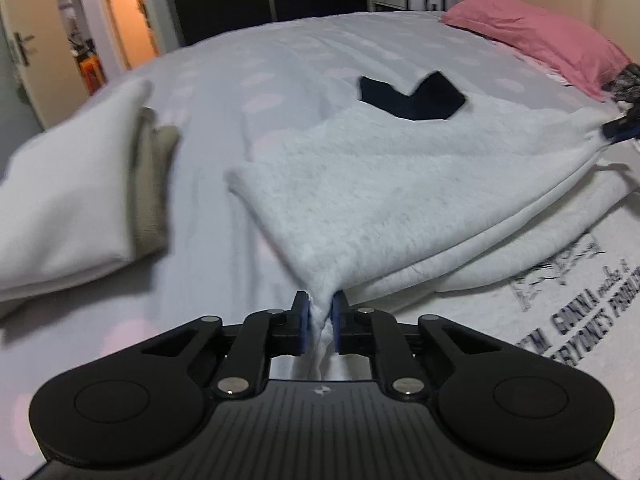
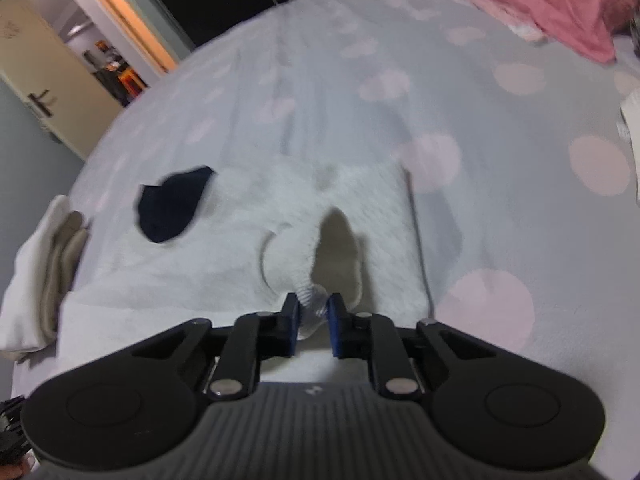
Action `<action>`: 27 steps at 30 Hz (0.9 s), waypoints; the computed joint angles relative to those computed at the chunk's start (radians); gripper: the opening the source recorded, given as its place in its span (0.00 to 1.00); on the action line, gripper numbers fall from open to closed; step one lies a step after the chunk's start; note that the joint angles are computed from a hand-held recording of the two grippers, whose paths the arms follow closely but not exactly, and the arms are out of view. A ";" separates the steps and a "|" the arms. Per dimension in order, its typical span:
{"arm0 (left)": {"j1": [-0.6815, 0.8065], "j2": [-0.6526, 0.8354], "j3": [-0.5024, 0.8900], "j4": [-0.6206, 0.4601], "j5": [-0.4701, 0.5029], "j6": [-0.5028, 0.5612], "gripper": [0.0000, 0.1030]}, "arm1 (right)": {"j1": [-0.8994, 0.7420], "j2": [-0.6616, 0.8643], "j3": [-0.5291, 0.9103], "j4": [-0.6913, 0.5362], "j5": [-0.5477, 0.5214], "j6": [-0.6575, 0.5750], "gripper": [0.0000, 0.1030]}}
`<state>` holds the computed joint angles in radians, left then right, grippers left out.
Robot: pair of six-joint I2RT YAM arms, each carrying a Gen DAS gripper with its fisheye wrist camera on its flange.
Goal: Fold clothes
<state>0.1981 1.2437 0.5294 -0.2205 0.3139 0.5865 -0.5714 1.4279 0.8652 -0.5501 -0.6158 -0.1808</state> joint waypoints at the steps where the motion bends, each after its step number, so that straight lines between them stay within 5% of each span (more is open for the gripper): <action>1: 0.027 0.005 0.016 -0.021 0.010 0.016 0.09 | -0.005 -0.023 0.011 -0.036 -0.016 -0.020 0.16; 4: 0.079 0.035 0.039 -0.045 0.025 0.047 0.08 | -0.002 -0.058 0.030 -0.129 -0.012 -0.081 0.16; 9: 0.042 0.063 -0.017 0.028 -0.047 0.059 0.07 | 0.011 -0.020 -0.056 -0.050 0.079 -0.074 0.15; 11: 0.028 0.110 -0.023 0.054 -0.118 0.047 0.00 | -0.009 0.018 -0.092 -0.002 0.080 -0.066 0.15; 14: 0.088 0.148 -0.001 0.039 -0.062 0.048 0.00 | -0.032 0.028 -0.127 0.040 0.062 -0.083 0.15; 19: 0.126 0.059 0.046 -0.126 -0.046 0.025 0.01 | -0.035 -0.041 -0.104 -0.033 0.096 -0.150 0.22; 21: 0.159 0.011 0.068 -0.213 -0.015 0.019 0.10 | -0.054 -0.109 -0.096 -0.093 0.113 -0.219 0.29; 24: 0.225 -0.069 0.105 -0.381 0.061 0.060 0.26 | -0.156 -0.155 -0.034 -0.286 0.072 -0.423 0.36; 27: 0.289 -0.179 0.119 -0.571 0.125 0.166 0.27 | -0.281 -0.215 0.003 -0.486 0.041 -0.661 0.39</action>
<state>0.4875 1.0643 0.6483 -0.7917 0.4384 0.7521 -0.8526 1.2126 0.8684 -1.0356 -0.5751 -0.8415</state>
